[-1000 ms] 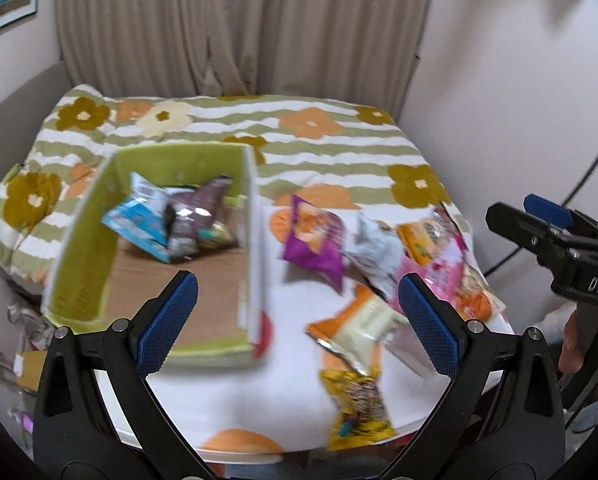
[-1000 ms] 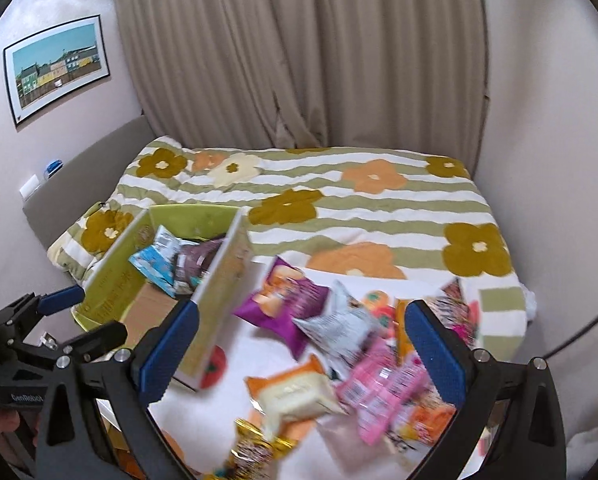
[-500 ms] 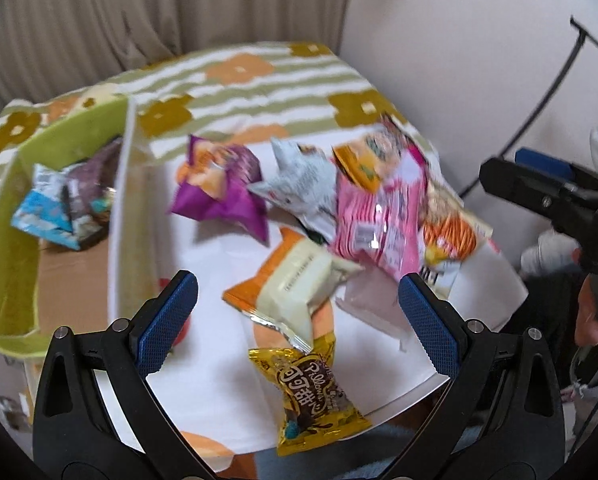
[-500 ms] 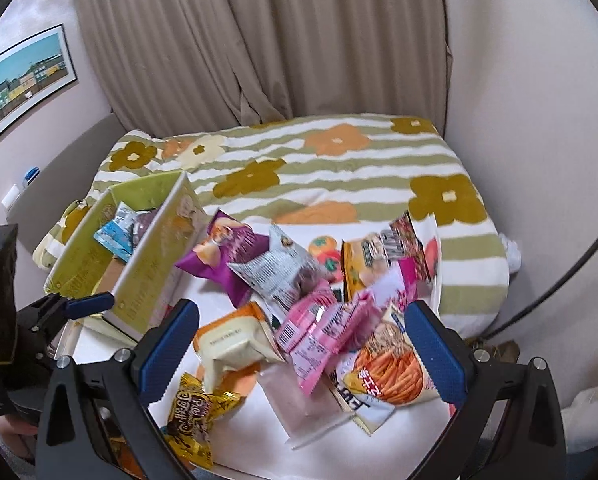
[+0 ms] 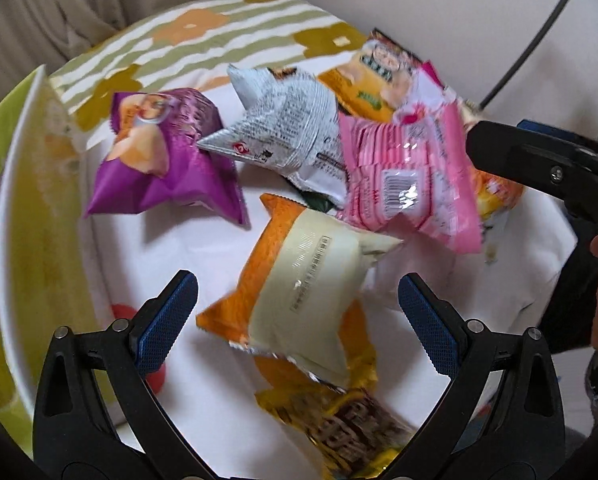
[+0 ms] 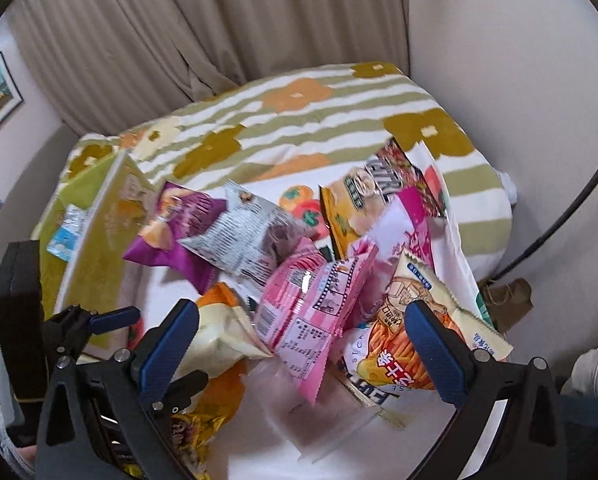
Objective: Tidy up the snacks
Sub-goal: 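Grasp the orange-cream packet with the left tool while the right tool grasps the pink packet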
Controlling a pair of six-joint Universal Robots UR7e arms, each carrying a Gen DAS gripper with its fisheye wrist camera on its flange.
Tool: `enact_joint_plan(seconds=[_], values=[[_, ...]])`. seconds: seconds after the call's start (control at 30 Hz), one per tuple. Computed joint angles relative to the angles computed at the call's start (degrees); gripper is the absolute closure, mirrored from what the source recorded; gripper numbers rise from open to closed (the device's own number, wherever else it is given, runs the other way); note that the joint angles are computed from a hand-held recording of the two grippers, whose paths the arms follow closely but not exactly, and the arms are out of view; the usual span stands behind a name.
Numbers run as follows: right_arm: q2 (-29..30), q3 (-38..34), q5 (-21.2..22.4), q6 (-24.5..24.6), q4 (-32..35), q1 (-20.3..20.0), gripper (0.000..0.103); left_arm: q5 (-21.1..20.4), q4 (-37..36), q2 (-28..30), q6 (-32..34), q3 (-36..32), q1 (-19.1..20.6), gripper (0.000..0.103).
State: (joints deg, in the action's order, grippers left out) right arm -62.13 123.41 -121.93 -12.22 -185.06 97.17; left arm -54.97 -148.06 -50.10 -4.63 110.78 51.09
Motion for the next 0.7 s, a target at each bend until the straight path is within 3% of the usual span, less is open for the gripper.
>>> enact_joint_plan(seconds=[0.2, 0.37, 0.47, 0.7], values=[[4.74, -1.81, -3.53, 0.62, -1.78, -0.51, 0.001, -1.86, 1.50, 2.52, 4.75, -2.32, 2.57, 0.004], [7.25, -2.92, -5.16, 1.94, -2.59, -0.79, 0.001, -4.91, 2.51, 3.45, 6.55, -3.81, 4.43, 0.018], [8.90, -3.72, -6.24, 2.36, -3.44, -0.60, 0.001, -6.12, 2.12, 3.53, 8.38, -4.05, 4.90, 0.033], [11.46, -5.29, -7.14, 2.73, -5.19, -0.81, 0.001, -7.65, 2.13, 2.57, 8.68, -3.88, 5.68, 0.040]])
